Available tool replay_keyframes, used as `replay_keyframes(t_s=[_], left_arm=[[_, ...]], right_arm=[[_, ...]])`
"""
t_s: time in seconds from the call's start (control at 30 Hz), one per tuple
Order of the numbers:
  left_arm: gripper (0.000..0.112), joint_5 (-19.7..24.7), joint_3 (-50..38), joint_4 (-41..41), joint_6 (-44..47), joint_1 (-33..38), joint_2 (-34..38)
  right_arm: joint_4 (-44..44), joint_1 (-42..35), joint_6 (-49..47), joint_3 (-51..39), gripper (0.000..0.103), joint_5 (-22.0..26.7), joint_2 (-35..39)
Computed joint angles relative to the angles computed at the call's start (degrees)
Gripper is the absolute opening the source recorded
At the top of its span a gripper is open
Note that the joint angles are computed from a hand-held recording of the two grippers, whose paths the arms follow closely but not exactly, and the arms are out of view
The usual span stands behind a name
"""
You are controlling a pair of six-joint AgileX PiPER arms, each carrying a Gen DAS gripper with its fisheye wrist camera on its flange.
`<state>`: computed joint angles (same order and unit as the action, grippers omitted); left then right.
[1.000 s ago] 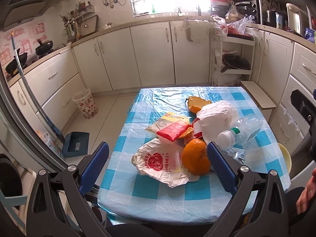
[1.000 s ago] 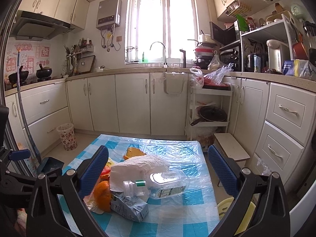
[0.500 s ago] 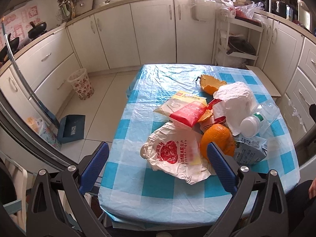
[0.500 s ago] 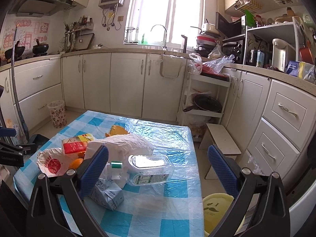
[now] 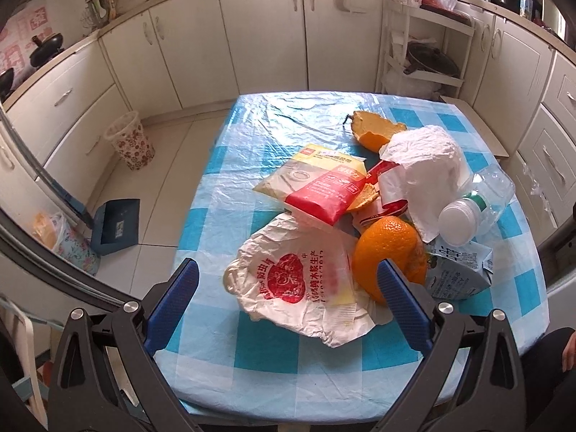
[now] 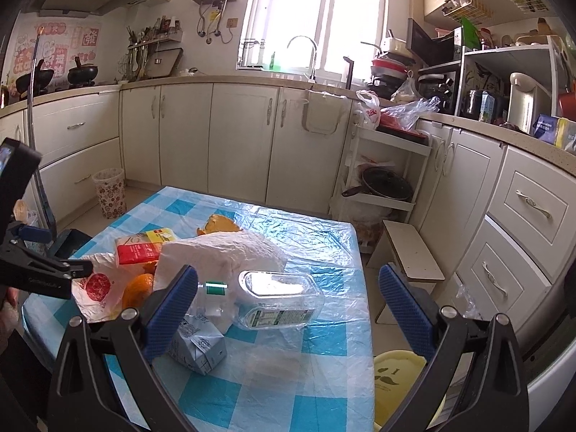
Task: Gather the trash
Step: 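Grasp the yellow-and-red bread bag with the left tool and lift it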
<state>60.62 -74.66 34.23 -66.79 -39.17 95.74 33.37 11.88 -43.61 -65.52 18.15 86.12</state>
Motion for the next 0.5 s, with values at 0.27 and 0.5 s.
replay_keyframes(t_s=[0.27, 0.5], left_arm=[[0.095, -16.2, 0.9, -24.0, 13.6, 16.8, 2.4], [0.095, -20.1, -1.5, -35.6, 20.5, 23.1, 6.7]], right_arm=[[1.6, 1.5, -5.4, -4.2, 0.097, 11.5, 4.9], [0.4, 2.9, -4.2, -6.8, 0.097, 17.2, 8.6]])
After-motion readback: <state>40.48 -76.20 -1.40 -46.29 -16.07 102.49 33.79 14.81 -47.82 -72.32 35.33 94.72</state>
